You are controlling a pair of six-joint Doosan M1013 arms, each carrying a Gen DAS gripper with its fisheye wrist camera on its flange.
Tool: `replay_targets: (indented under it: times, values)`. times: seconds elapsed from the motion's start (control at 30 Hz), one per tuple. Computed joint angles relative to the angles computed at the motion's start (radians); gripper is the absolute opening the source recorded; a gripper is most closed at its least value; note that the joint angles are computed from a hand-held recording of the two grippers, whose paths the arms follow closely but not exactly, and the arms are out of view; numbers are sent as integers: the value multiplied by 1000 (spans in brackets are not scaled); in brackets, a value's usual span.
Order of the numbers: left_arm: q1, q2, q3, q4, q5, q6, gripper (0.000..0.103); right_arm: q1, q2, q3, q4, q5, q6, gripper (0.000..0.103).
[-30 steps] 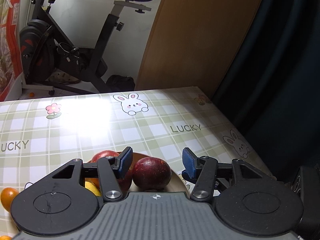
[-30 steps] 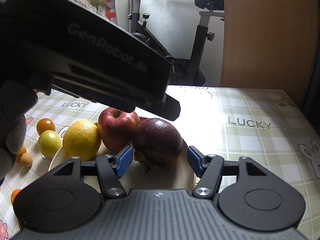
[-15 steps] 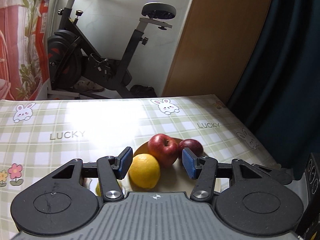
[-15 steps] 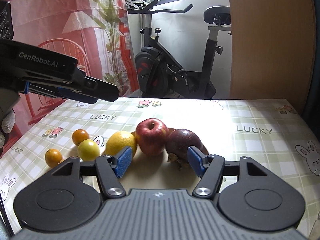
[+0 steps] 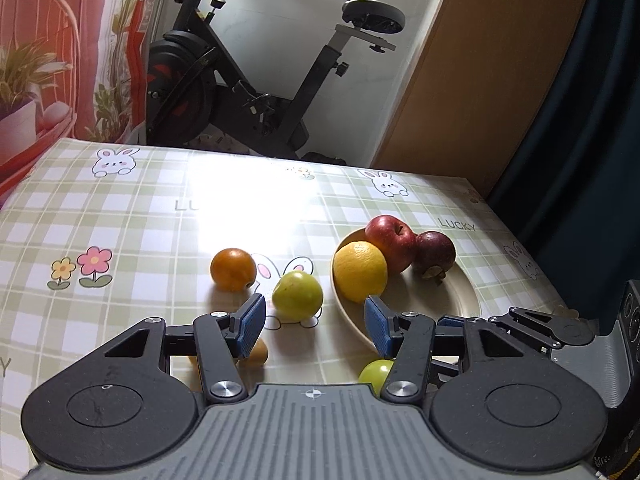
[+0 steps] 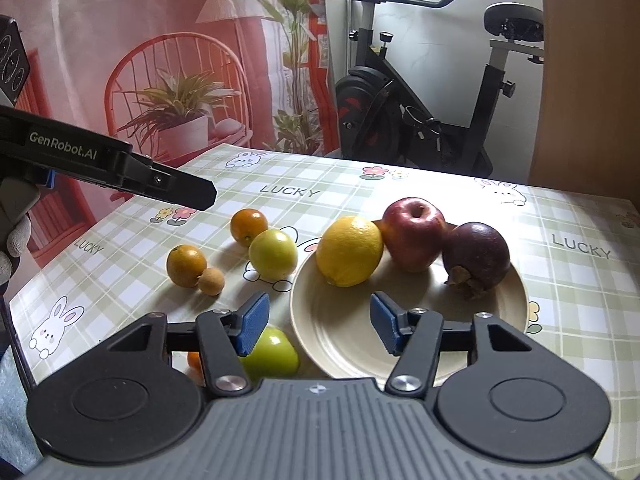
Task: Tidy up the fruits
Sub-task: 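Open the left gripper to release the dark red apple, then lower the left gripper onto the navel orange and close it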
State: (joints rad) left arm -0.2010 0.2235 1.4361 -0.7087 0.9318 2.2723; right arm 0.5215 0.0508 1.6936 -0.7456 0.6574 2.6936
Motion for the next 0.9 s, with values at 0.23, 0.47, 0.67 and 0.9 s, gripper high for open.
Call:
replay_targets:
  times: [0.23, 0.47, 0.67, 0.9]
  values:
    - [38, 2, 9, 22, -31, -72, 57, 15, 26, -24, 58, -5, -91, 54]
    - [60, 1, 3, 39, -63, -118, 57, 21, 44, -40, 98, -21, -164, 49]
    - [65, 4, 3, 45, -63, -128, 57, 19, 52, -49, 139, -34, -220, 48]
    - [72, 23, -5, 41, -32, -128, 58, 19, 69, -73, 185, -40, -326, 48]
